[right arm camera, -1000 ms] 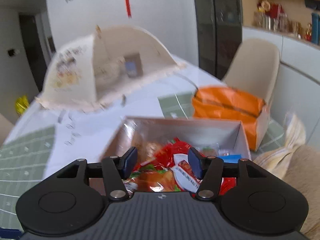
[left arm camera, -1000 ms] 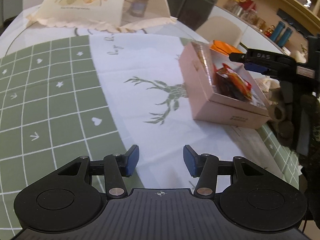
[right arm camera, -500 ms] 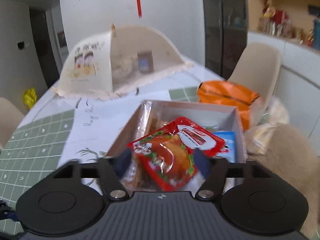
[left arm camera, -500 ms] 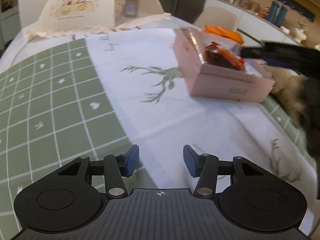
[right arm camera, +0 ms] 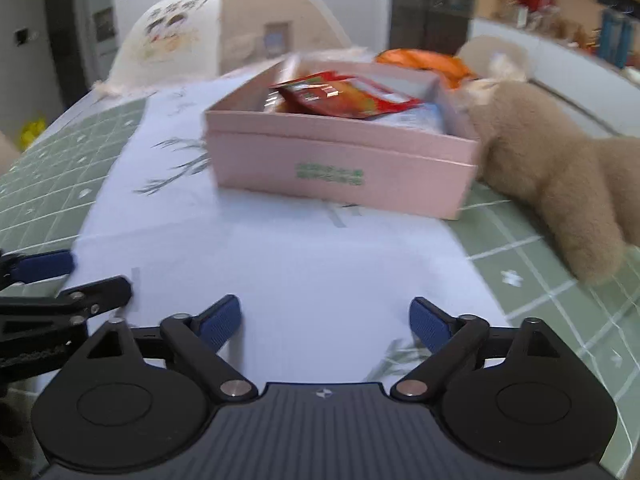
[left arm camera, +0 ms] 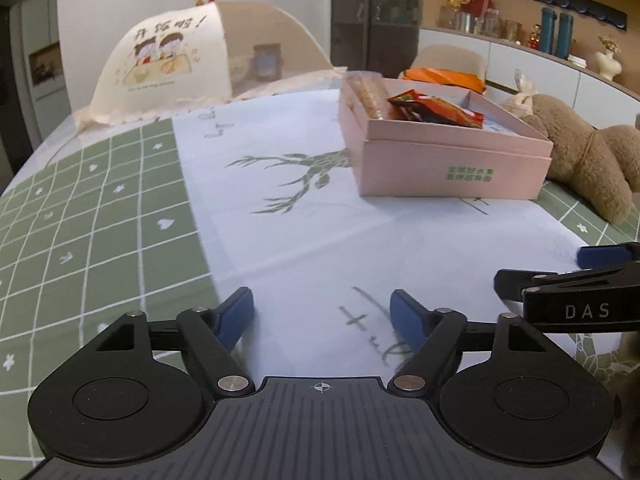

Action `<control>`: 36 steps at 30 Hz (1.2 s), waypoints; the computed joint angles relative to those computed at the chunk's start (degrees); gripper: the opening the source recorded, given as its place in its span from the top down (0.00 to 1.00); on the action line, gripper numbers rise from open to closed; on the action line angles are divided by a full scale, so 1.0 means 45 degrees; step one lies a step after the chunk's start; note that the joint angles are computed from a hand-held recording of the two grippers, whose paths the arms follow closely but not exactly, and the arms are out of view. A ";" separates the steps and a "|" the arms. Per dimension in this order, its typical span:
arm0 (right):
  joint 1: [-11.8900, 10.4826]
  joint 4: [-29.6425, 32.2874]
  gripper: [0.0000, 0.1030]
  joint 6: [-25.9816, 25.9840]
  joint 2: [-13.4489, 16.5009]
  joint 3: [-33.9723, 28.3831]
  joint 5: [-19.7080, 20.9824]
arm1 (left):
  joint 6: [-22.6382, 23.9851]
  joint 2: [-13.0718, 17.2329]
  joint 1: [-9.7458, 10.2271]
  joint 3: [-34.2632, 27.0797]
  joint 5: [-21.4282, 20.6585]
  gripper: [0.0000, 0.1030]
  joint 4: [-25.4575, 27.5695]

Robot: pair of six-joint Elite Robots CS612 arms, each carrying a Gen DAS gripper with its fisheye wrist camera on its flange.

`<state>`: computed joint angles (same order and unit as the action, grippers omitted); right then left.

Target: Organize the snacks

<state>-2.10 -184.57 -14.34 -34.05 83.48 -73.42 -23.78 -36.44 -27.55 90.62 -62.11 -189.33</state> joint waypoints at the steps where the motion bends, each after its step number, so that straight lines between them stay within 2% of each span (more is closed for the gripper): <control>1: -0.0011 -0.0197 0.04 0.0280 0.0007 0.0065 -0.0241 | 0.0099 0.0054 -0.0005 -0.0073 -0.0063 0.21 -0.0074; 2: 0.0010 -0.0242 0.00 0.0584 0.0017 0.0061 -0.0559 | 0.0180 0.0104 0.0001 -0.0175 -0.0121 0.21 -0.0059; 4: 0.0085 -0.0448 0.00 0.1294 0.0022 0.0090 -0.1237 | 0.0268 0.0184 0.0023 -0.0336 -0.0203 0.21 -0.0031; 7: 0.0138 -0.0860 0.00 0.1590 0.0137 0.0070 -0.1504 | 0.0321 0.0277 0.0043 -0.0523 -0.0186 0.20 0.0037; 13: 0.0088 -0.1732 0.00 0.1159 0.0287 0.0173 -0.1272 | 0.0452 0.0321 0.0058 -0.0567 -0.0223 0.20 -0.0036; 16: -0.0015 -0.1499 0.00 0.1351 0.0288 0.0084 -0.0884 | 0.0510 0.0331 0.0080 -0.0559 -0.0297 0.20 -0.0118; 36: -0.0008 -0.1469 0.00 0.1287 0.0310 0.0044 -0.0913 | 0.0597 0.0339 0.0112 -0.0562 -0.0366 0.20 -0.0172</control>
<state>-2.14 -191.18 -8.55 -32.65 83.68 -77.53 -21.09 -34.92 -27.05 88.10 -63.75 -190.11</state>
